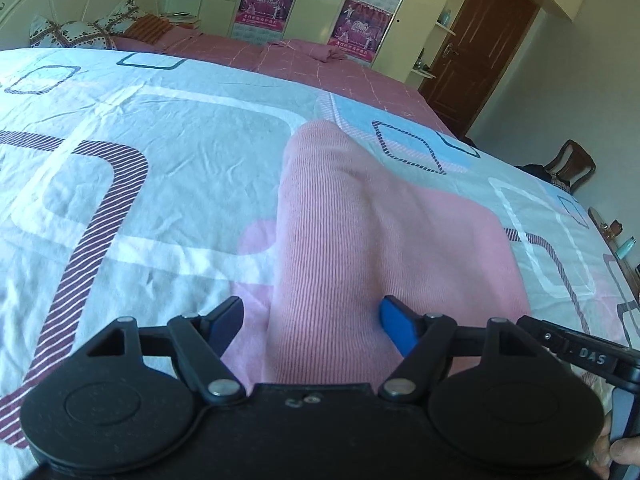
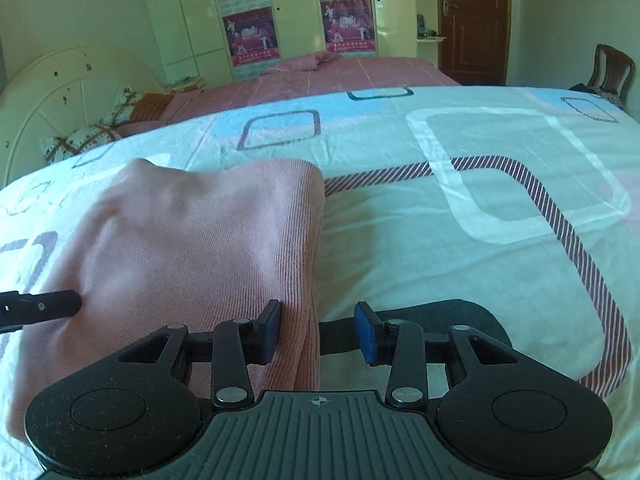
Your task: Fold small clothes
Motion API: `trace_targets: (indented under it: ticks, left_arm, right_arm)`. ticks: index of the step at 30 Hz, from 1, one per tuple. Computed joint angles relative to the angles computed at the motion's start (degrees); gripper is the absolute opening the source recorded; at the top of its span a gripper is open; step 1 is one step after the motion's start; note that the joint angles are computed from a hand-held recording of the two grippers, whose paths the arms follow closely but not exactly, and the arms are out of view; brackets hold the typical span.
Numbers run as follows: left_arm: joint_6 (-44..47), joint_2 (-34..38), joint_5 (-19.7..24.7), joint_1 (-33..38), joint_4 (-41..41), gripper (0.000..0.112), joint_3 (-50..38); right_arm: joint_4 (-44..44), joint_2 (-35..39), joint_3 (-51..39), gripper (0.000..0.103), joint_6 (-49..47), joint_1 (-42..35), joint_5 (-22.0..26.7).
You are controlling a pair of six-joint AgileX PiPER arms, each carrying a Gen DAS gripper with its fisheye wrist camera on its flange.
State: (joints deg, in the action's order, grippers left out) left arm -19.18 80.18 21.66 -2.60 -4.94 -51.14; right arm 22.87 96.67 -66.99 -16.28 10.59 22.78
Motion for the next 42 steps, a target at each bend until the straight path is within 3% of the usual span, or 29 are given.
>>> trace_targets:
  ticks: [5, 14, 17, 20, 25, 28, 31, 33, 35, 39, 42]
  left_arm:
    - [2.7, -5.6, 1.5, -0.3, -2.8, 0.072, 3.6]
    - [4.8, -9.8, 3.1, -1.9, -5.9, 0.068, 9.9]
    - [-0.8, -10.0, 1.2, -4.2, 0.4, 0.068, 11.4]
    - [-4.6, -9.8, 1.3, -5.3, 4.1, 0.070, 11.1]
    - [-5.7, -9.4, 4.2, -5.5, 5.0, 0.073, 9.0]
    - [-12.3, -9.5, 5.9, -7.3, 11.6, 0.078, 7.5]
    - [-14.7, -9.3, 6.3, -8.4, 15.3, 0.083, 5.8]
    - [-13.7, -8.5, 6.5, -8.1, 14.9, 0.084, 4.2]
    - [-12.0, -7.5, 6.4, -7.3, 13.6, 0.085, 2.6]
    - [-7.9, -4.5, 6.6, -5.7, 10.4, 0.086, -0.8]
    - [-5.3, -2.4, 6.3, -4.9, 8.8, 0.086, -2.7]
  right_arm:
    - [12.4, -8.0, 5.0, 0.038, -13.3, -2.7, 3.5]
    - [11.7, -15.1, 14.4, 0.038, -13.6, -3.8, 6.6]
    - [9.3, -15.2, 16.4, 0.021, -11.3, -4.0, 5.3]
    - [15.3, -14.5, 16.9, 0.021, -14.7, -7.3, 6.8]
    - [14.7, -15.0, 15.9, 0.021, -15.6, -8.3, 10.1]
    - [16.4, -15.2, 14.4, 0.022, -18.1, -9.7, 13.1]
    - [17.5, -14.4, 12.2, 0.026, -18.7, -10.1, 14.4]
    - [17.9, -13.2, 10.5, 0.044, -18.7, -10.1, 14.6]
    - [17.5, -12.2, 9.0, 0.052, -18.4, -9.5, 13.9]
    - [17.0, -9.2, 5.1, 0.055, -17.5, -8.5, 13.6]
    - [17.7, -6.3, 2.1, 0.063, -16.3, -8.2, 13.7]
